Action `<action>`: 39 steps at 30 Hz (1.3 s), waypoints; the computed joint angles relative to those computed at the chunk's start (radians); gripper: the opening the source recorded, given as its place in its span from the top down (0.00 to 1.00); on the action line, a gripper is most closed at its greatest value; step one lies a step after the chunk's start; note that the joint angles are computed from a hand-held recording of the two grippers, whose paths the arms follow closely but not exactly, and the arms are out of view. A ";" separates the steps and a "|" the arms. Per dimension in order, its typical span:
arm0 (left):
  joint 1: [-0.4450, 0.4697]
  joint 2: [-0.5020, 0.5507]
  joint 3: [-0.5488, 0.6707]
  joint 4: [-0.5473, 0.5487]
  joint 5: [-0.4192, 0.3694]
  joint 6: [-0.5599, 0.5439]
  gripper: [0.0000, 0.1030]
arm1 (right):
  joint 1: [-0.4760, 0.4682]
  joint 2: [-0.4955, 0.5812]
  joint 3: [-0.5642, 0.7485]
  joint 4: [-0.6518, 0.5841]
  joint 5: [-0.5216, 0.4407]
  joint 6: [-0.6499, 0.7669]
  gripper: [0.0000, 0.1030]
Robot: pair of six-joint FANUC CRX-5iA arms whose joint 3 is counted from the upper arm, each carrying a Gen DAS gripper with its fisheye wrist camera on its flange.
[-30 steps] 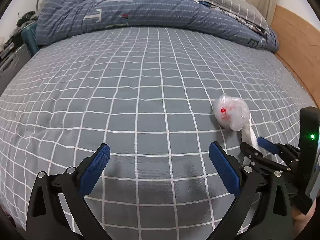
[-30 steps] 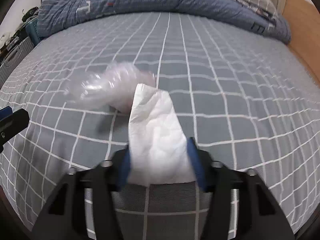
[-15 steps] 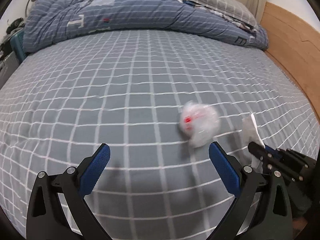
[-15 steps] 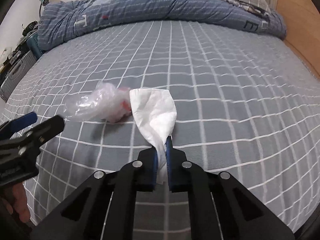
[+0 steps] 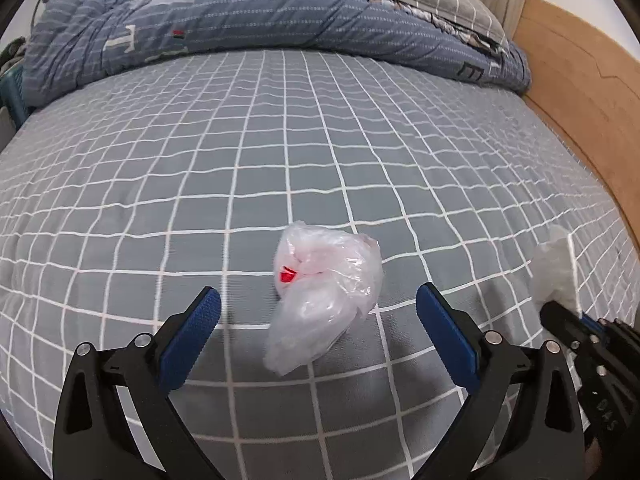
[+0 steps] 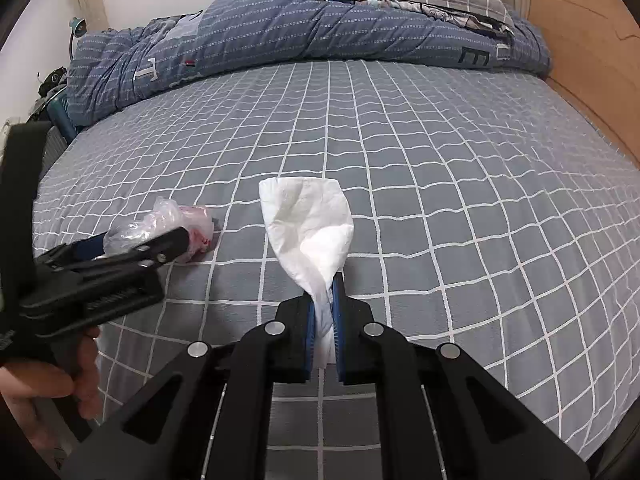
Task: Collect trash
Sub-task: 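Grasp the white tissue with the right tool while the left tool grasps the clear plastic bag, then lift the clear bag and tissue and carry both over the bin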
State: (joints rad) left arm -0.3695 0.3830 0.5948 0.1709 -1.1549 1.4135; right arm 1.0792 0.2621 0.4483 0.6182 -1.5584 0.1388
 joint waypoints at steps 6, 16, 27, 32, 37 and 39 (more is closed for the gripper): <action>-0.017 0.025 0.018 -0.023 -0.014 -0.005 0.24 | 0.001 0.001 0.003 -0.008 0.003 0.012 0.93; 0.003 0.048 0.025 0.017 -0.049 -0.032 0.55 | 0.001 0.018 0.026 -0.024 0.011 0.035 0.93; 0.033 -0.028 -0.026 0.025 -0.017 -0.031 0.55 | 0.006 0.051 0.076 -0.016 0.013 0.061 0.93; 0.061 -0.075 -0.065 0.030 -0.013 -0.042 0.55 | 0.009 0.078 0.118 -0.008 0.009 0.078 0.93; 0.101 -0.114 -0.100 0.061 -0.013 -0.048 0.55 | 0.018 0.120 0.186 0.007 -0.004 0.092 0.93; 0.110 -0.127 -0.109 0.066 -0.014 -0.049 0.55 | 0.023 0.139 0.218 0.012 -0.010 0.105 0.93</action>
State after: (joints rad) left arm -0.2594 0.2562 0.4856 0.2368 -1.1686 1.3643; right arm 1.1017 0.4011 0.6666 0.6302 -1.5685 0.2438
